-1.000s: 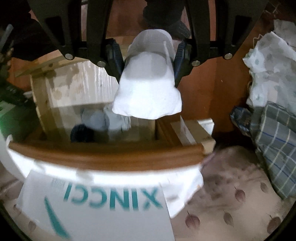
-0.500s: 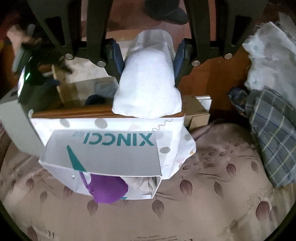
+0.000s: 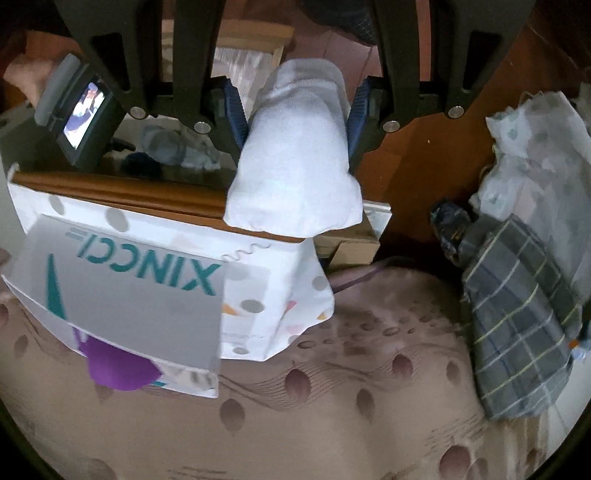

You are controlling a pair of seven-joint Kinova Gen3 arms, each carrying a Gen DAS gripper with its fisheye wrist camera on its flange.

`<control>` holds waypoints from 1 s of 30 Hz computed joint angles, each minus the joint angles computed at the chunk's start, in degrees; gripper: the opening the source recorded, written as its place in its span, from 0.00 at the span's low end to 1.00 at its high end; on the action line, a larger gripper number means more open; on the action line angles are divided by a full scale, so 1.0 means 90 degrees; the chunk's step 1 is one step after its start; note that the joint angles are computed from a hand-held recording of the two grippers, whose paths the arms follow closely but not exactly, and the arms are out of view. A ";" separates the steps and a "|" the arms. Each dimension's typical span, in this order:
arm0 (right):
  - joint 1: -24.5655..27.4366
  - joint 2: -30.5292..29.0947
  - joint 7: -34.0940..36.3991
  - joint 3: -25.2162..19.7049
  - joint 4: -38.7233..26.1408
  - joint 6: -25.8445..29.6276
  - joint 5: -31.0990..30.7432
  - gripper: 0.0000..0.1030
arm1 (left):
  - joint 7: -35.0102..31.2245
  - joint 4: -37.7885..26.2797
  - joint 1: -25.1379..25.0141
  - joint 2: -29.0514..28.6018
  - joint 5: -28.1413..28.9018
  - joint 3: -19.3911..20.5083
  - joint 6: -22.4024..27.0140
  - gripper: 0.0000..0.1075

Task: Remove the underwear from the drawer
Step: 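Grasp the light-blue sock with the right tool while the left tool holds the white sock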

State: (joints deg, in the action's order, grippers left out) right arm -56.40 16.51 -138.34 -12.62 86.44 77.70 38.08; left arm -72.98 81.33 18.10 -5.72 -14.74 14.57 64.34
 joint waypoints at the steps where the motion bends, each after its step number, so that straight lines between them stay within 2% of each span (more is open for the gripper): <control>1: 0.0095 0.0040 0.0059 -0.0071 0.0049 -0.0046 0.0041 0.52 | 0.0002 0.0072 -0.0030 0.0016 0.0079 -0.0059 -0.0069 0.41; 6: 0.0010 0.0308 0.0351 0.0108 0.0193 -0.0188 0.0399 0.54 | -0.0075 0.0299 -0.0145 0.0155 0.0289 -0.0242 -0.0202 0.41; 9: 0.0006 0.0395 0.0190 0.0211 0.0278 -0.0388 0.0535 0.55 | -0.0319 0.0444 -0.0206 0.0160 0.0599 -0.0394 -0.0317 0.41; 10: 0.0052 0.0414 0.0167 0.0236 0.0295 -0.0471 0.0510 0.58 | -0.0401 0.0460 -0.0230 0.0162 0.0713 -0.0428 -0.0315 0.40; 14: 0.0433 0.0369 0.0175 0.0207 0.0456 -0.0881 0.0245 0.58 | -0.0571 0.0540 -0.0325 0.0151 0.0932 -0.0488 -0.0367 0.41; 16: 0.0394 0.0247 0.0096 0.0309 0.0659 -0.1143 0.0284 0.59 | -0.0573 0.0588 -0.0352 0.0107 0.0936 -0.0485 -0.0460 0.41; 19: 0.0436 0.0161 0.0051 0.0278 0.0770 -0.1215 0.0268 0.57 | -0.0609 0.0594 -0.0393 0.0100 0.1078 -0.0509 -0.0491 0.41; 22: 0.0719 0.0100 0.0387 0.0230 0.0720 -0.1411 -0.0129 0.47 | -0.0674 0.0602 -0.0422 0.0106 0.1191 -0.0521 -0.0485 0.41; 30: 0.0993 -0.0096 0.1444 0.0012 0.0413 -0.0903 -0.1461 0.41 | -0.0675 0.0583 -0.0468 0.0215 0.1293 -0.0543 -0.0372 0.41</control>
State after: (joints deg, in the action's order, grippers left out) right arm -47.46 15.65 -125.34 -12.51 90.16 69.57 24.93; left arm -79.05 86.58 13.89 -3.79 -3.10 9.68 60.99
